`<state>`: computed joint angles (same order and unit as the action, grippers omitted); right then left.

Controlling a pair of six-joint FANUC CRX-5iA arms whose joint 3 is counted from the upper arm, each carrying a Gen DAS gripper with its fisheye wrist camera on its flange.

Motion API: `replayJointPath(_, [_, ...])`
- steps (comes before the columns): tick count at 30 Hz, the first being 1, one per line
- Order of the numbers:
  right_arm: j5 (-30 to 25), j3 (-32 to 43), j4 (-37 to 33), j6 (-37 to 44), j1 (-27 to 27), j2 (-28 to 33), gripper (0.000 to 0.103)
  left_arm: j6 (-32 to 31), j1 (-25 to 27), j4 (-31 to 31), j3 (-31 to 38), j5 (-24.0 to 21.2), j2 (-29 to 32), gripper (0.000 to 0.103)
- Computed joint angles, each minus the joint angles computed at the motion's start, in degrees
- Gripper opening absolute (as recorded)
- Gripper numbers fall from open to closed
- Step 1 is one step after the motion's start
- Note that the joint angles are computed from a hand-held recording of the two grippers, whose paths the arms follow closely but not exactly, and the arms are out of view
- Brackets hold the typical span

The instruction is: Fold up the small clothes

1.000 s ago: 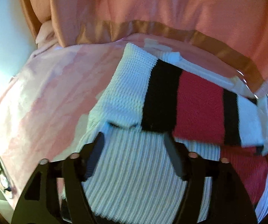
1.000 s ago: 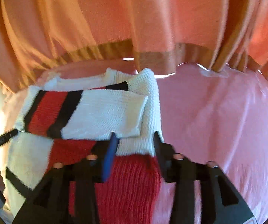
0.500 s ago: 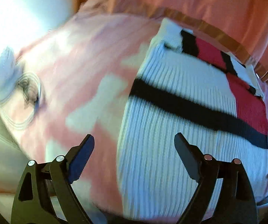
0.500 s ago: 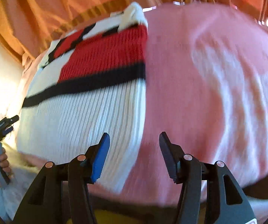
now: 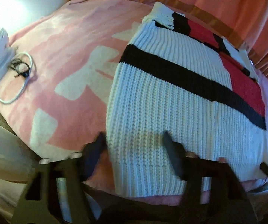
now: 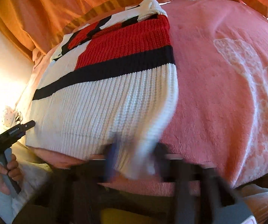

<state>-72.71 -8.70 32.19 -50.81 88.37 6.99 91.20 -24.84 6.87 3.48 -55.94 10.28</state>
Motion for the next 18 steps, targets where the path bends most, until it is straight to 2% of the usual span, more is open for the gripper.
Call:
replayJointPath(1, [0.7,-1.0,0.9,-1.8,0.3,-0.6,0.009,-0.3,0.4,0.8,-0.2,-0.2,-0.1,0.020])
replayJointPath(3, [-0.8,-1.3,2.5,-3.5,1.2,-0.9,0.008,-2.7,2.2,6.0,-1.4,-0.9,-0.2,0.014])
replayJointPath(6, [-6.0,0.2,5.3,-5.2,3.4,-0.8,0.007,-4.7,2.7,7.5,-3.9,0.0,-3.1,0.012])
replayJointPath(10, [-13.0,4.3,6.4,-5.4,6.9,0.4,0.007,-13.7,4.0,13.9,-8.6,-0.7,-8.5,0.012])
replayJointPath(13, [-18.8,9.3,5.2,-3.4,9.6,2.1,0.007,-18.6,5.2,17.0,-11.7,-2.4,-13.0,0.012])
replayJointPath(18, [-22.9,16.4,3.5,-2.1,13.3,4.6,0.007,-22.2,7.2,18.2,-15.2,-8.6,-19.9,0.011])
